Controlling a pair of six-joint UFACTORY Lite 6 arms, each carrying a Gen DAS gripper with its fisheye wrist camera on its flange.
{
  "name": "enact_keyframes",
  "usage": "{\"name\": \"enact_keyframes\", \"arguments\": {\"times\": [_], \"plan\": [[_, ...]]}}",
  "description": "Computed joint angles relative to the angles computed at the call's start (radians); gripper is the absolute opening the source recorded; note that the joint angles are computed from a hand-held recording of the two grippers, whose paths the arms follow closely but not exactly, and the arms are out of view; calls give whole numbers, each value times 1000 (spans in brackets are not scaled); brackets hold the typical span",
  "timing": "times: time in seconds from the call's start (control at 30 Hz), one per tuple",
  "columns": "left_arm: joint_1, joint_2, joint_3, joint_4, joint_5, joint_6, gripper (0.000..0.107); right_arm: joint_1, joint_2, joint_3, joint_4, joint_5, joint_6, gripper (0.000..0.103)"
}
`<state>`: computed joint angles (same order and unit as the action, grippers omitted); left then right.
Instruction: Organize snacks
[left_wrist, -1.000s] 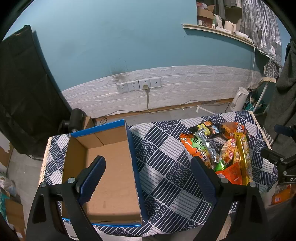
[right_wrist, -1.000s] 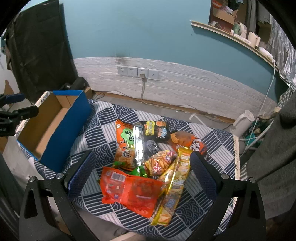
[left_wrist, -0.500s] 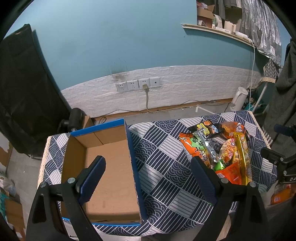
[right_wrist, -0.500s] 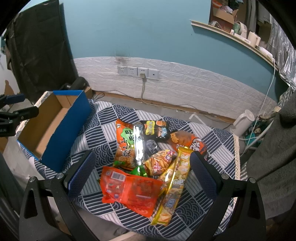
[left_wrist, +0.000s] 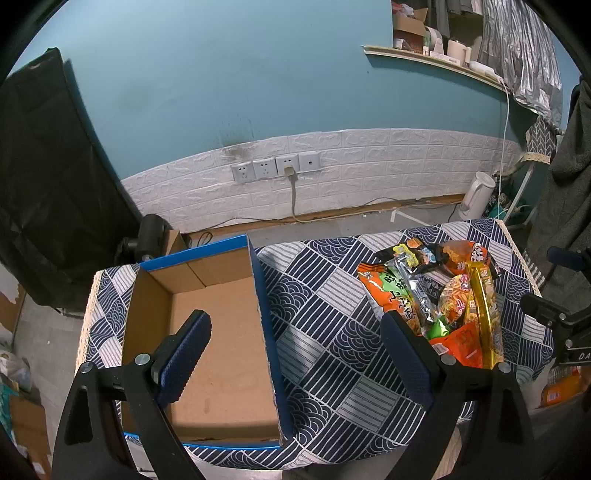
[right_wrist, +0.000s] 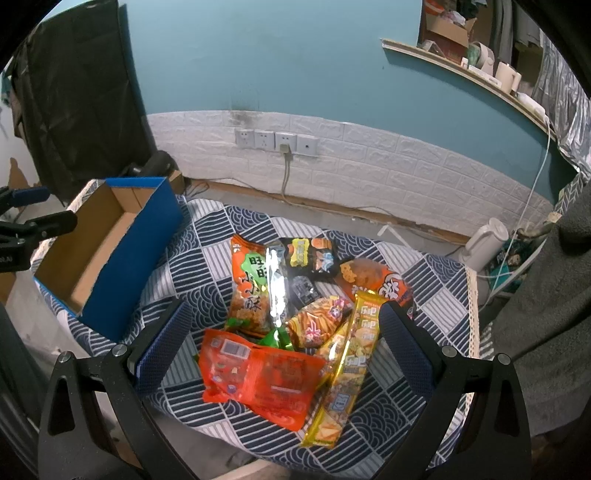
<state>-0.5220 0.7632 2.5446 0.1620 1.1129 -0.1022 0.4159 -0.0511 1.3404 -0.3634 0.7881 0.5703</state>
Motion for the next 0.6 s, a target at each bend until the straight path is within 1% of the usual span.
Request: {"name": "enact_keyframes", "arguments": {"times": [0.43,0.57,0.6], "plan": [[-7,-22,-44,2,-15,-8,95,-6,2,3,9,5,-7,100],[-11,-43,-84,6,-31,-13,95,-5,8,10,7,7,-6,100],[-10,-33,-66,6,-23,-12,95,-6,5,6,7,6,-5,100]]}}
